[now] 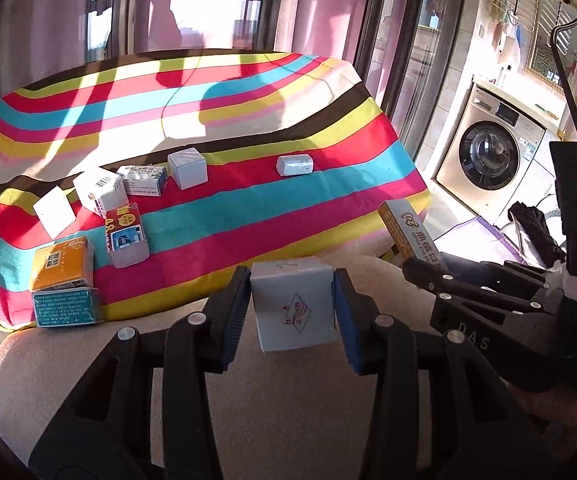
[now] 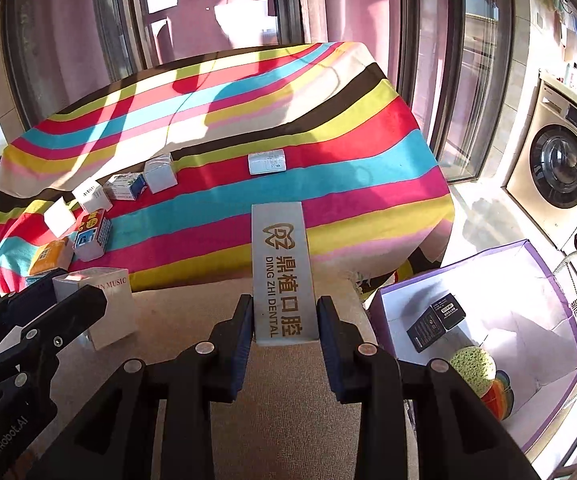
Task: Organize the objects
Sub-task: 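Carry both white boxes over the storage box, then release the white logo box from the left tool while the right lowers the dental box into the storage box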
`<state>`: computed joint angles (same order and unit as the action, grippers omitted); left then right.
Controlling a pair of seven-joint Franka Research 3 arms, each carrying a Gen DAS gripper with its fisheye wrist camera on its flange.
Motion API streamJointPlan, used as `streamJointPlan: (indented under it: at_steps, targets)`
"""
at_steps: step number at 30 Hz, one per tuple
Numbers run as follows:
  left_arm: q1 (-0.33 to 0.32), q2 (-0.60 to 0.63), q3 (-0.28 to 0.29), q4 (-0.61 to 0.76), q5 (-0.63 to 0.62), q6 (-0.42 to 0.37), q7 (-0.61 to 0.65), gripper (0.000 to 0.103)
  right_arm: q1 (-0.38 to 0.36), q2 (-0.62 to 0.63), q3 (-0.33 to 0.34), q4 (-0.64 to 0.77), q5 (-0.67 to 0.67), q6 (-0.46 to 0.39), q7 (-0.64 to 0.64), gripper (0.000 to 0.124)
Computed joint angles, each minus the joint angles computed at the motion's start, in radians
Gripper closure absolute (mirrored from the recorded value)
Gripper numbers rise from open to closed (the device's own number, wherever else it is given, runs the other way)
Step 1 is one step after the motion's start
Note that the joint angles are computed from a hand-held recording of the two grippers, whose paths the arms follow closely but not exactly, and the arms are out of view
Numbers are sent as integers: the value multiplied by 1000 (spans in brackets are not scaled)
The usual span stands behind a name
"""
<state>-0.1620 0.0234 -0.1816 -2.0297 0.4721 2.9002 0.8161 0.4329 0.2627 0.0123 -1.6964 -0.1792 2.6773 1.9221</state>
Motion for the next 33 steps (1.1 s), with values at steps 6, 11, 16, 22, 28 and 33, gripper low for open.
streamJointPlan:
  at_steps: [6, 11, 16, 22, 28, 33]
  targets:
    - [-19, 80, -40, 85, -174, 19, 188, 57, -32, -54, -28, -75, -31, 0, 53, 91]
    - [-26, 150, -83, 168, -303, 16, 344, 57, -70, -89, -42, -132, -83, -16, 108, 91]
    - [-22, 228, -139, 270, -420, -11, 489, 57, -114, -125, -45, -199, -120, -36, 168, 91]
    - [-21, 318, -195, 395, -526, -79, 638, 57, -166, -152, -44, -253, -153, -64, 225, 91]
    - [-54, 401, -201, 524, -559, -175, 707, 57, -202, -151, -44, -260, -177, -98, 239, 90]
    - [-68, 452, -206, 607, -592, -265, 753, 38, -216, -143, -38, -258, -125, -122, 203, 89]
